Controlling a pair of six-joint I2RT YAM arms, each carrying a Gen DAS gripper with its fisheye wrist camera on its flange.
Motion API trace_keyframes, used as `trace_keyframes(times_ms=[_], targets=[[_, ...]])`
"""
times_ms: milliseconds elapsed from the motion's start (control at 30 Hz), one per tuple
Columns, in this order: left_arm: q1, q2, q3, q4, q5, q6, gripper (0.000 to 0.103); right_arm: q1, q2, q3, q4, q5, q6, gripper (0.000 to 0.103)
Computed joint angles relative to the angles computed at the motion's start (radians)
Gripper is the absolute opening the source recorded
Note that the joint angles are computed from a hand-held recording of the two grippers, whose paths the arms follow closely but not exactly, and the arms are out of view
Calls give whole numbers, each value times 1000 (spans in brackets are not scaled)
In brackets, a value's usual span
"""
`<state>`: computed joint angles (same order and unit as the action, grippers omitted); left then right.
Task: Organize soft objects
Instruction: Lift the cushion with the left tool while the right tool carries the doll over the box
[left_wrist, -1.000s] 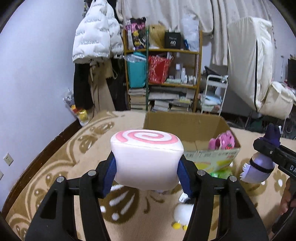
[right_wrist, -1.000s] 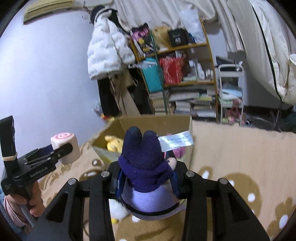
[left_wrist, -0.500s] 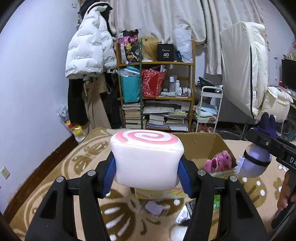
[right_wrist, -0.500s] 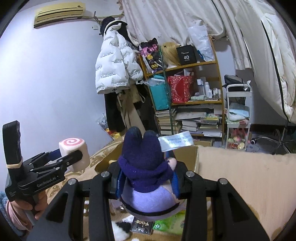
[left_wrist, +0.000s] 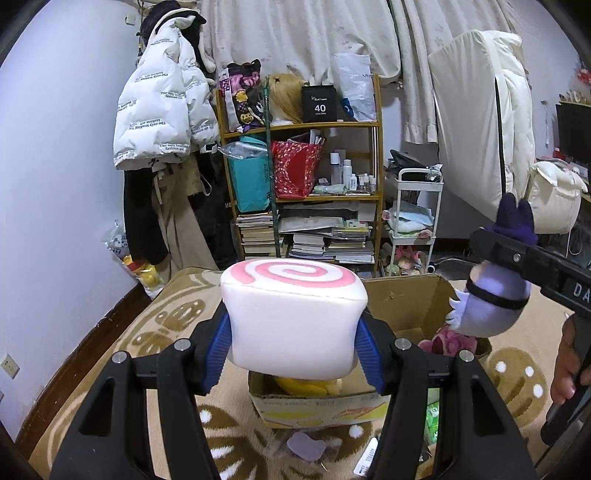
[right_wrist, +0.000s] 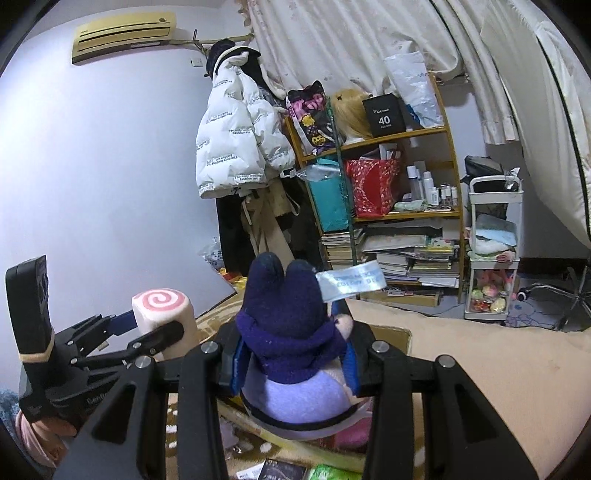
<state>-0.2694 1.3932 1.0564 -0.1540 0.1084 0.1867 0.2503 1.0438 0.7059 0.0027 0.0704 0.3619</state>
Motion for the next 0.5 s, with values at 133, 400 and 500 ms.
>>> trace_keyframes(times_ms=[133,400,500], targets=[[-14,34,-9,34,-16,16,60,-42,46,-11,59,-57,10,43],[-31,112,8,61,-28,38,62,-125,107,-32,138,-172,45,46],[-30,131,16,56,-24,40,63,-135,129,-28,143,-210,36,46]])
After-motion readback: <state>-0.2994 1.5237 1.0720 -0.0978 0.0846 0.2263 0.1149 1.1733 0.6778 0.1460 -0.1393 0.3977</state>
